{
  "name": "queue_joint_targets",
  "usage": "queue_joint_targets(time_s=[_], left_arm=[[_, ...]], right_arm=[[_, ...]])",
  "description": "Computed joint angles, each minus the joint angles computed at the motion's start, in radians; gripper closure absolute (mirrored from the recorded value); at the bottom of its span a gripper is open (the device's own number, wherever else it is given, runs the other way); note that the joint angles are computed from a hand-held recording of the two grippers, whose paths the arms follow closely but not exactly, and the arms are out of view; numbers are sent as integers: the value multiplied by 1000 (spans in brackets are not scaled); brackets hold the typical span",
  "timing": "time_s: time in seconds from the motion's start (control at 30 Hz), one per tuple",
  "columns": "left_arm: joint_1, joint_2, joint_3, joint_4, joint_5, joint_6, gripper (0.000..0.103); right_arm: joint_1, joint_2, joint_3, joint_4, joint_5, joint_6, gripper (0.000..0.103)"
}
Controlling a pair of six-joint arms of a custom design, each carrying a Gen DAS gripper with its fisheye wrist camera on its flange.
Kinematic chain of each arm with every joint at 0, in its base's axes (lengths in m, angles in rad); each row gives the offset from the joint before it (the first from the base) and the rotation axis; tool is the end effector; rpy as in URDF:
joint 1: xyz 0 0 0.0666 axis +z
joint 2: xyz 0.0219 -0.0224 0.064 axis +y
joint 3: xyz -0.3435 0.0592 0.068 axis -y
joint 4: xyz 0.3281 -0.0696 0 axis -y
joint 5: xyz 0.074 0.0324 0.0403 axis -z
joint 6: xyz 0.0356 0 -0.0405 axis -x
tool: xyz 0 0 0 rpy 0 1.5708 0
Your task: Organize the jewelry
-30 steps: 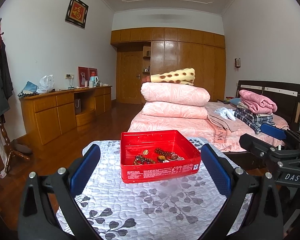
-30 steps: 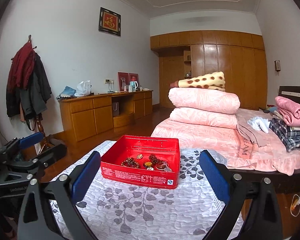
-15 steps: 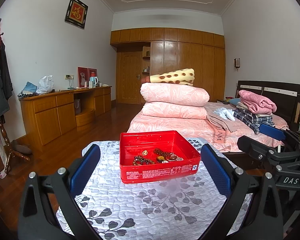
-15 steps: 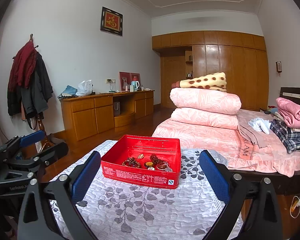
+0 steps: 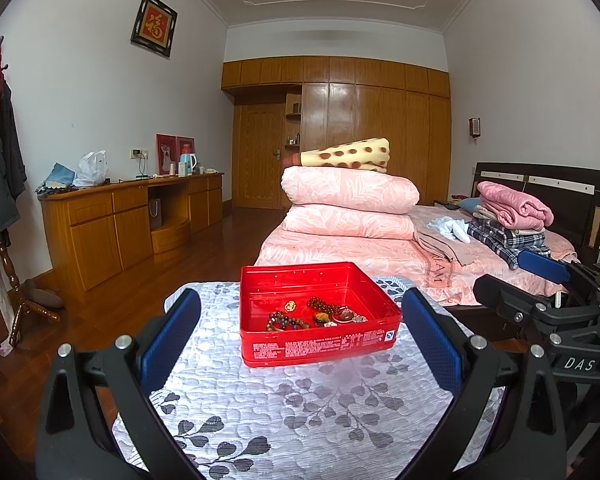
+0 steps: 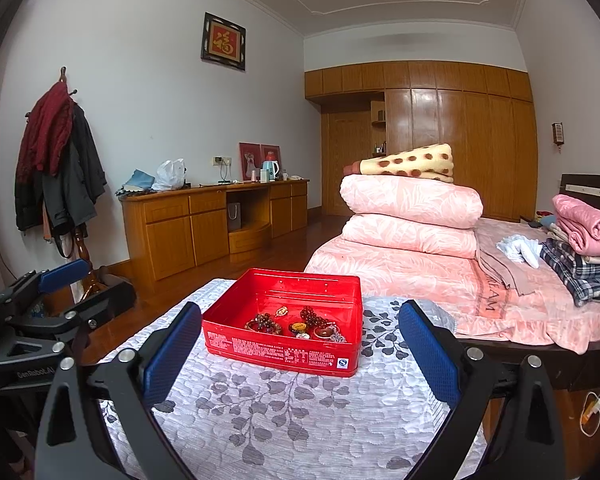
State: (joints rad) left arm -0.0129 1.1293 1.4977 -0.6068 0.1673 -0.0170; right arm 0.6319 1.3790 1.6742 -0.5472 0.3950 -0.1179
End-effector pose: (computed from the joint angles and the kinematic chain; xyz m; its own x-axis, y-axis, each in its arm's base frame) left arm 0.3486 -0.0108 0.5624 -0.2331 0.0198 -0.9722 0.1785 0.9837 -0.0228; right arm 0.3638 0.2488 0.5494 -0.2286 -0.0328 -0.9730 -0.2191 0.9755 0.0186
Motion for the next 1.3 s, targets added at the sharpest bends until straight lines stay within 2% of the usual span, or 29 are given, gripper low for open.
queue_joint_targets(time_s=[1.3], left_arm=[[4,7,2,-7,6,-1,6]], right_arm=[[0,4,8,-9,-1,-3,6]])
